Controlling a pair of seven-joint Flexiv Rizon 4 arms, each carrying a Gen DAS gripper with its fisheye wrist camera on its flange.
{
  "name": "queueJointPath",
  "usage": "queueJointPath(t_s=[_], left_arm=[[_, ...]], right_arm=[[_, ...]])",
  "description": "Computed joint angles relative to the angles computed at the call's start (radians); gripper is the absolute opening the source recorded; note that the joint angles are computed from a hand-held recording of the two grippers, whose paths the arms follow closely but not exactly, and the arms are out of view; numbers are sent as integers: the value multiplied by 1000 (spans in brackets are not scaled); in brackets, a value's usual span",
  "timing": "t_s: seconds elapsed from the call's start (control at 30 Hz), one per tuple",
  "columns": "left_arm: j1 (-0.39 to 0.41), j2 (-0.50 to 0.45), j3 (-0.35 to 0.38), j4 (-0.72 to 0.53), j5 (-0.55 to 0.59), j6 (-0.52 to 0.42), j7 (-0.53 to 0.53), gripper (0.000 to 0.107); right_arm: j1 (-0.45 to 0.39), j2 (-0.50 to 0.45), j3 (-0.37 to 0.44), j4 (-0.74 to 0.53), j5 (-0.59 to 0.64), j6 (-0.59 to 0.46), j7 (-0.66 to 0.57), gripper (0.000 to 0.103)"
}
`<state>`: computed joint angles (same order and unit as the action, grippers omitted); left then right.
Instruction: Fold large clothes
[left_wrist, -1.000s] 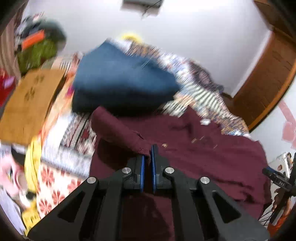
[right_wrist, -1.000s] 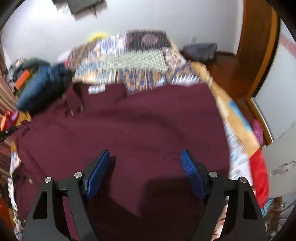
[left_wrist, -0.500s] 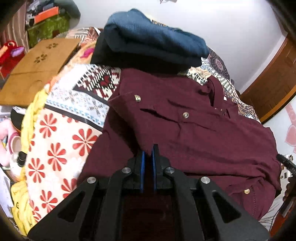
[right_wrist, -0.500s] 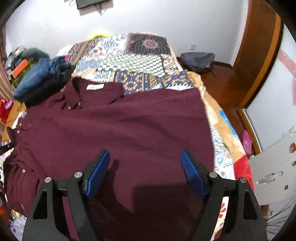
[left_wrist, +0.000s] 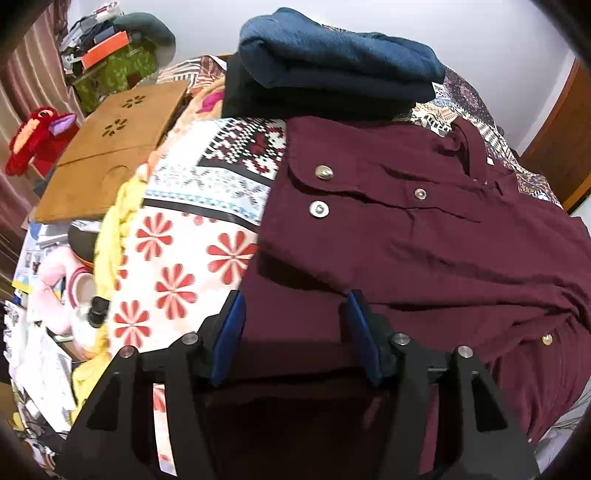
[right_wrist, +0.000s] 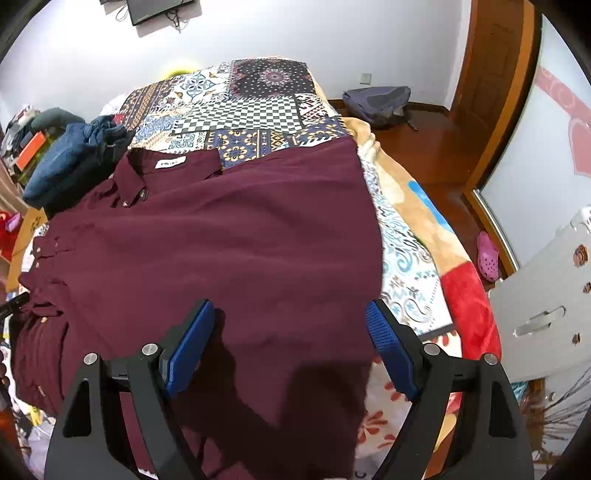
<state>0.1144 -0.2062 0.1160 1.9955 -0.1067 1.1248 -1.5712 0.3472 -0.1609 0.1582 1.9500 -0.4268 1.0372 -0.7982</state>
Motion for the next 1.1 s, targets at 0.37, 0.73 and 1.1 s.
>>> queueJointPath(t_s=[0.37, 0.73, 1.1], left_arm=[[50, 115, -18, 138, -274, -31, 178, 69], [19, 157, -26, 287, -539, -13, 312, 69], [-38, 206, -33, 306, -510, 43, 377, 17]], right_arm=[[-34, 103, 25, 110, 68, 35, 20, 82], [-29, 109, 59, 169, 312, 116, -81, 82], [-14, 93, 72, 155, 467, 226, -193, 10]])
